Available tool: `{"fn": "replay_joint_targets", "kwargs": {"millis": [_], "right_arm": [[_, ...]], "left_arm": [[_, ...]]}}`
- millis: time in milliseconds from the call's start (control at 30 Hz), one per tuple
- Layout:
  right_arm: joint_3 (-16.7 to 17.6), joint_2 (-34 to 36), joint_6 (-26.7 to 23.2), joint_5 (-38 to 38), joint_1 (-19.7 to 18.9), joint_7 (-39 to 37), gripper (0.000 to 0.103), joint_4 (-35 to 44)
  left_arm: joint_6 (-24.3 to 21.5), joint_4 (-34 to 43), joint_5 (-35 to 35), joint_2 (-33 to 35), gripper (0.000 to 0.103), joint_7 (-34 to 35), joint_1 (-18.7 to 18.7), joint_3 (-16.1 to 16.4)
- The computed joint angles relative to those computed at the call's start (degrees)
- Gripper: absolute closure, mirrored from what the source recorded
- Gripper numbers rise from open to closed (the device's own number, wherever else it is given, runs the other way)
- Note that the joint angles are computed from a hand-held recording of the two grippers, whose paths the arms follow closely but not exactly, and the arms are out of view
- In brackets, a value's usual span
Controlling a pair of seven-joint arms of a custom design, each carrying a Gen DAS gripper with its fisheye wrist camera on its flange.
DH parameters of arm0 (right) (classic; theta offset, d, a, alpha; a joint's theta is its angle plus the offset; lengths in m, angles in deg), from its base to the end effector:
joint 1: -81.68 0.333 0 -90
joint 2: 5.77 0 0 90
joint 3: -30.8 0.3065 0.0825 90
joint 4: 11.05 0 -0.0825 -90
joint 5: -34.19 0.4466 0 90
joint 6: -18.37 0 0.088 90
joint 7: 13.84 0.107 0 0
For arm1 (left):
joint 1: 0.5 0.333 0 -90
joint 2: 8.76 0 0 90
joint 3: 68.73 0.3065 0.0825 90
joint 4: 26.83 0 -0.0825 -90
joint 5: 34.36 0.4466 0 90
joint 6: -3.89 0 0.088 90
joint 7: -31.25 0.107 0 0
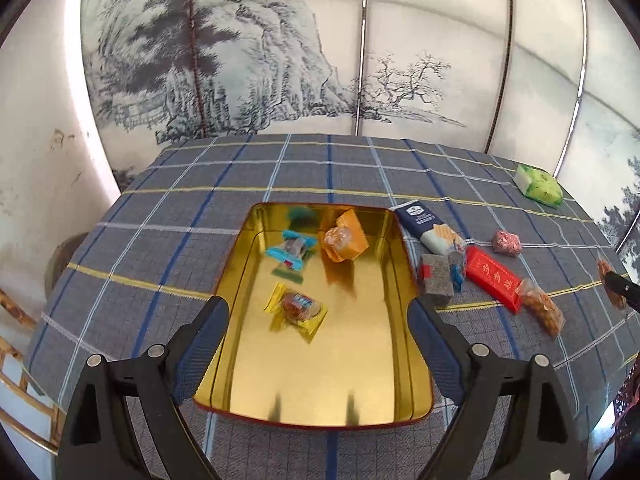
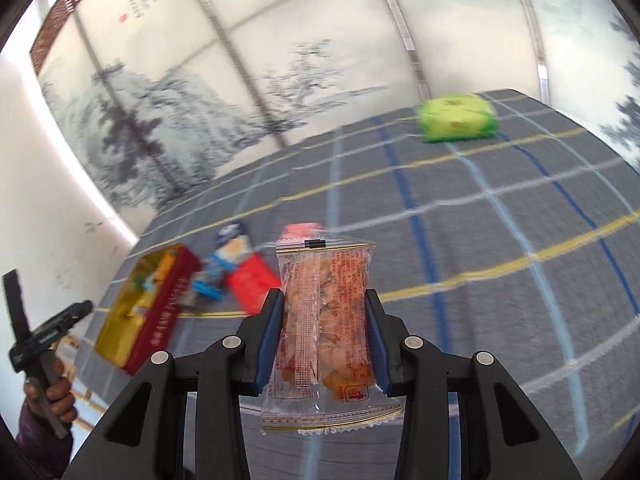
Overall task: Organize snacks
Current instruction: 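Lower the cake bag into the gold tin and open the right gripper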
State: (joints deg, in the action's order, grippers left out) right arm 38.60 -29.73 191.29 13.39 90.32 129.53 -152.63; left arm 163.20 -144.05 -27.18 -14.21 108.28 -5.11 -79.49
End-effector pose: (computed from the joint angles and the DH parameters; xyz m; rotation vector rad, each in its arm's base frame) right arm 0.4918 0.1768 0.5163 -1.3235 1.7756 -0.5164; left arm 0.6118 -0.1774 0.5481 -1.6267 1.8848 -0.8649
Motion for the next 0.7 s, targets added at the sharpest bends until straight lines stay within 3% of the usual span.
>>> {"fn": "replay_joint_targets", "kwargs": {"millis": [167,267,300,433,700], "right_arm": [[-8.4,10.3,1.3,11.3,14.1,-14.9,0.062,10.4],[-13.9,18.0,0.1,29.2,24.3,-33.6,0.062,19.9],[-14.7,19.8,-0.6,33.5,25.9,-38.1,0.062,22.2],[-11.3,31.4,-8.0,43.3,24.7,-49.9,0.062,37.6],[-5.9,47.5,-20.5,39.4,19.4,-48.2,0.062,58.3]], "left_arm": [[-1.5,-1.9,7.5,-1.8,0.015,-5.8,2.1,-0.5],[-1.8,-2.9,7.4,-2.5,0.015,-6.1,2.5,-0.2],[-2.0,-2.9,8.0,-2.6,0.015,-6.6,2.8,-0.3],[-1.2,-4.2,14.0,-3.5,0.014,-10.9,4.5,-1.3],[0.4,-5.5,20.2,-4.7,0.014,-15.5,6.6,-1.9]]}}
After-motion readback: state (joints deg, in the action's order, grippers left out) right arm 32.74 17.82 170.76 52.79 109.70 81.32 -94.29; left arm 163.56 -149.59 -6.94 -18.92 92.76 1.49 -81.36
